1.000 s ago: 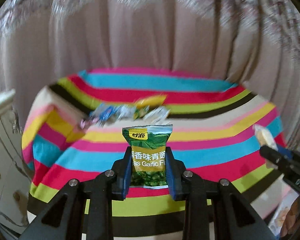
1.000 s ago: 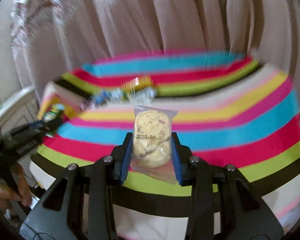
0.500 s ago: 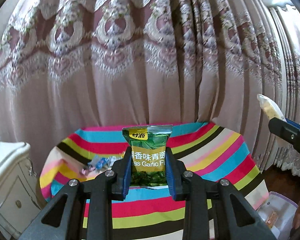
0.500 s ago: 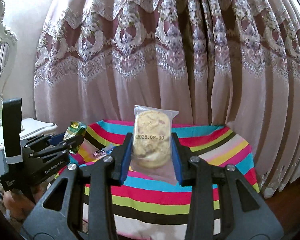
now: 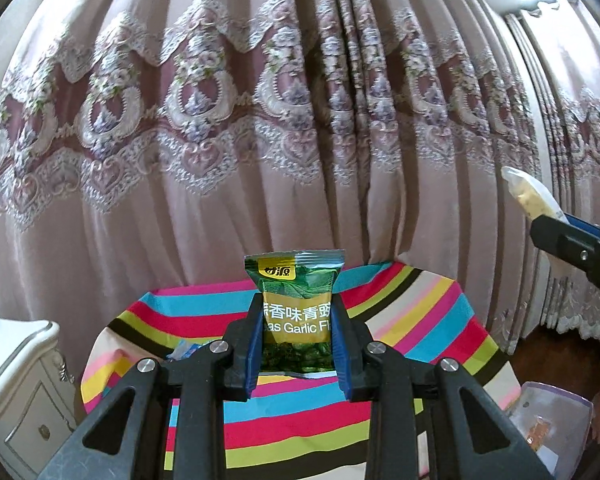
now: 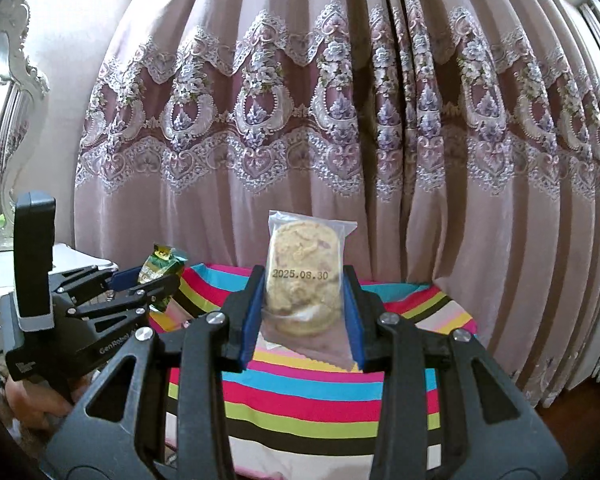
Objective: Organize snacks
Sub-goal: 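Lift both held snacks and carry them over the white bin, then open both tools over the white bin to drop the snacks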
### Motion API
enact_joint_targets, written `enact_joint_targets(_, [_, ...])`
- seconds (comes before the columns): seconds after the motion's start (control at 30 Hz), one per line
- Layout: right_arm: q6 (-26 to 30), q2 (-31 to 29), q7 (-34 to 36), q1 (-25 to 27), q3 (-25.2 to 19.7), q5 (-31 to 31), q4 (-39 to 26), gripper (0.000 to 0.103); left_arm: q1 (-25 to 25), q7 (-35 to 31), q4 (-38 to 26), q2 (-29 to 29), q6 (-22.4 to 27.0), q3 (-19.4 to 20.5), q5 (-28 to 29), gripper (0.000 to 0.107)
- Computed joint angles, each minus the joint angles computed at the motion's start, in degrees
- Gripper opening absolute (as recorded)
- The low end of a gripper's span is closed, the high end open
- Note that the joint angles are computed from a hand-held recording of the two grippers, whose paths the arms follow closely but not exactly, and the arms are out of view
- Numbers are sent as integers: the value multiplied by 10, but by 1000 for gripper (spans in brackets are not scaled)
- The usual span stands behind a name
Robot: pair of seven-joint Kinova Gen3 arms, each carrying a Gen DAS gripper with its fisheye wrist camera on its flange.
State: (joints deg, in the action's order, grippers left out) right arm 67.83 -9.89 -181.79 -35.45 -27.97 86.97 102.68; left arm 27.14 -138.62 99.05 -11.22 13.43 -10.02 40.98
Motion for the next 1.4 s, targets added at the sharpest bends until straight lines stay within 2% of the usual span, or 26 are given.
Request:
enact_joint_targets(0.27, [51,-35,25,15,-21,-50,26,41,0,11,3,-8,13,41,-42,31])
enact_joint_targets(0.6, [90,-93,29,72,-60,-119,66,41,28,17,5,-5,25,83,-96,31])
enact_joint_targets(0.73, [93,-123,23,100,-69,-157,87,41,32,17,-5,4,58,99,-104,31])
enact_joint_targets(0.9, [92,-158,15,134,-74,-215,113,41,28,12,-8,14,78,137,-122,31])
enact_joint_targets(1.2, [88,-224,33,186,-56,-336,149,41,26,22,-36,53,128,210,-169,31])
enact_joint_targets(1.3, [92,-241,59,198,-42,-380,153,41,31,7,-51,71,163,222,-165,31])
enact_joint_targets(1.4, [93,-253,85,212,-26,-417,153,41,30,19,-77,101,211,242,-173,31])
